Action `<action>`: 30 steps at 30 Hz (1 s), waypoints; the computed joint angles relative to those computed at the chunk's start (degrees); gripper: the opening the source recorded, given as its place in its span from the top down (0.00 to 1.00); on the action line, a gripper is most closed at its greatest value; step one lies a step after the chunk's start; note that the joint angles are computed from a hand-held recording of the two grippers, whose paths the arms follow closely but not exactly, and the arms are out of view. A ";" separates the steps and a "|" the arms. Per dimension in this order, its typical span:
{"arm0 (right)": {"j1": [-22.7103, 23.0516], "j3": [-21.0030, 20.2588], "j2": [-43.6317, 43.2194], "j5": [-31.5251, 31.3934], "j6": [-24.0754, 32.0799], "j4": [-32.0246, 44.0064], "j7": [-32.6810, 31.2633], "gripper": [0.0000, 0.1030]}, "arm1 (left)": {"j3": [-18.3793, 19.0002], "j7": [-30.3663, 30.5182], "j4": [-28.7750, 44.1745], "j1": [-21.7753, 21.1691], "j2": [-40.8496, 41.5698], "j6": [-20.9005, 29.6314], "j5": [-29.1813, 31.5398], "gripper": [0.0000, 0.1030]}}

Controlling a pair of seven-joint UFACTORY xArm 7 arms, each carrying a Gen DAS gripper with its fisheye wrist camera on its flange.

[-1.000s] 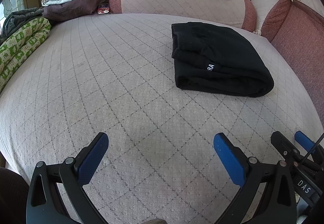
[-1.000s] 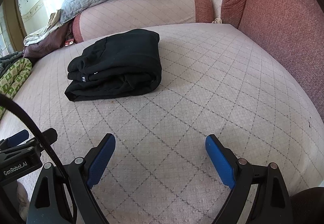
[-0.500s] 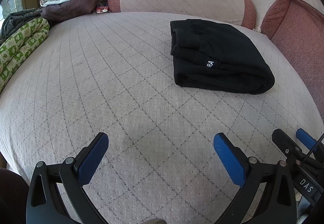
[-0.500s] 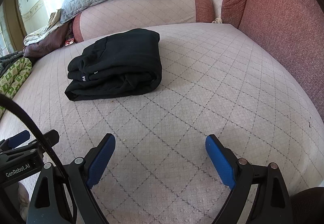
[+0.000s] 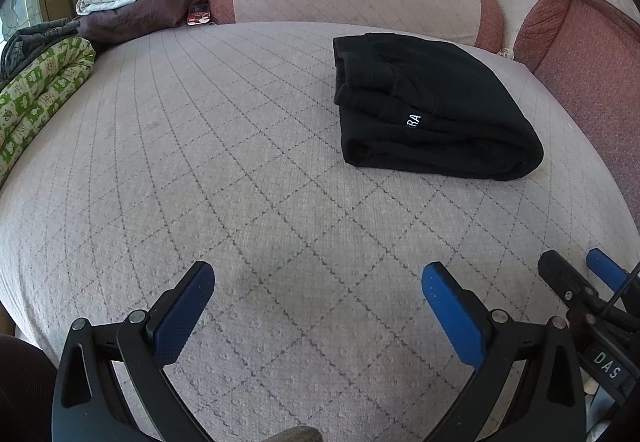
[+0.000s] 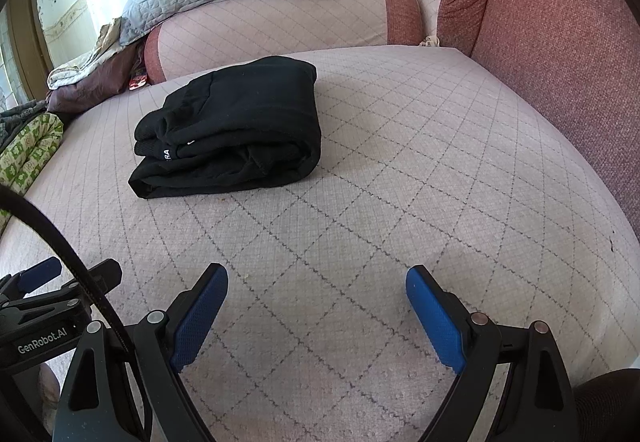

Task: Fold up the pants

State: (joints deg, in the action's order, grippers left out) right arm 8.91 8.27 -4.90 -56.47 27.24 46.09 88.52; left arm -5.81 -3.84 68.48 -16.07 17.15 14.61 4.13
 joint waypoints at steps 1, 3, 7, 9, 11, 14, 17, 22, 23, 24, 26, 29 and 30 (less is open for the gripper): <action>0.05 0.04 0.13 0.06 0.25 0.10 -0.22 0.09 | -0.17 0.18 0.09 0.14 0.05 -0.04 -0.27 0.00; 0.24 0.12 0.36 0.03 0.79 0.34 -0.33 0.09 | -0.33 0.36 0.26 0.26 0.15 0.00 -0.66 0.00; 0.45 0.00 0.09 -0.28 0.86 0.18 0.00 0.09 | 0.67 -0.57 -0.22 -0.74 -0.01 -0.37 0.80 0.00; 0.35 -0.03 -0.10 -0.60 0.51 0.04 0.33 0.09 | 1.37 -1.64 -0.40 -1.39 -0.04 -0.59 2.04 0.00; 0.29 0.03 -0.21 -0.73 0.58 0.12 0.15 0.09 | 1.34 -2.06 -0.47 -1.35 -0.05 -0.80 2.33 0.00; 0.23 0.14 -0.52 -0.77 0.60 -0.06 0.17 0.09 | 1.40 -2.61 -0.78 -1.41 -0.21 -1.31 2.84 0.00; 0.16 0.34 -0.57 -1.09 0.74 -0.08 0.70 0.09 | 0.90 -2.28 -0.77 -0.91 -0.20 -1.15 2.40 0.00; 0.31 0.29 -0.08 -0.45 0.89 0.21 -0.10 0.09 | 0.17 -1.47 -0.14 -0.06 0.05 -0.37 1.15 0.00; 0.36 0.30 -0.03 -0.49 1.04 0.28 -0.15 0.09 | 0.10 -1.36 -0.06 0.01 0.08 -0.19 0.88 0.00; 0.42 0.31 0.01 -0.56 1.19 0.34 -0.13 0.09 | 0.24 -1.46 0.00 -0.11 0.12 -0.10 0.93 0.00; 0.50 0.31 -0.02 -0.77 1.43 0.35 0.06 0.09 | 0.89 -2.10 0.17 -0.69 0.29 0.04 1.73 0.00; 0.55 0.28 -0.26 -1.04 1.36 0.13 0.53 0.09 | 0.58 -1.98 0.47 -0.61 0.44 0.76 1.59 0.00; 0.53 0.26 -0.17 -1.01 1.29 0.16 0.46 0.08 | 0.27 -1.60 0.60 -0.40 0.51 0.98 1.23 0.00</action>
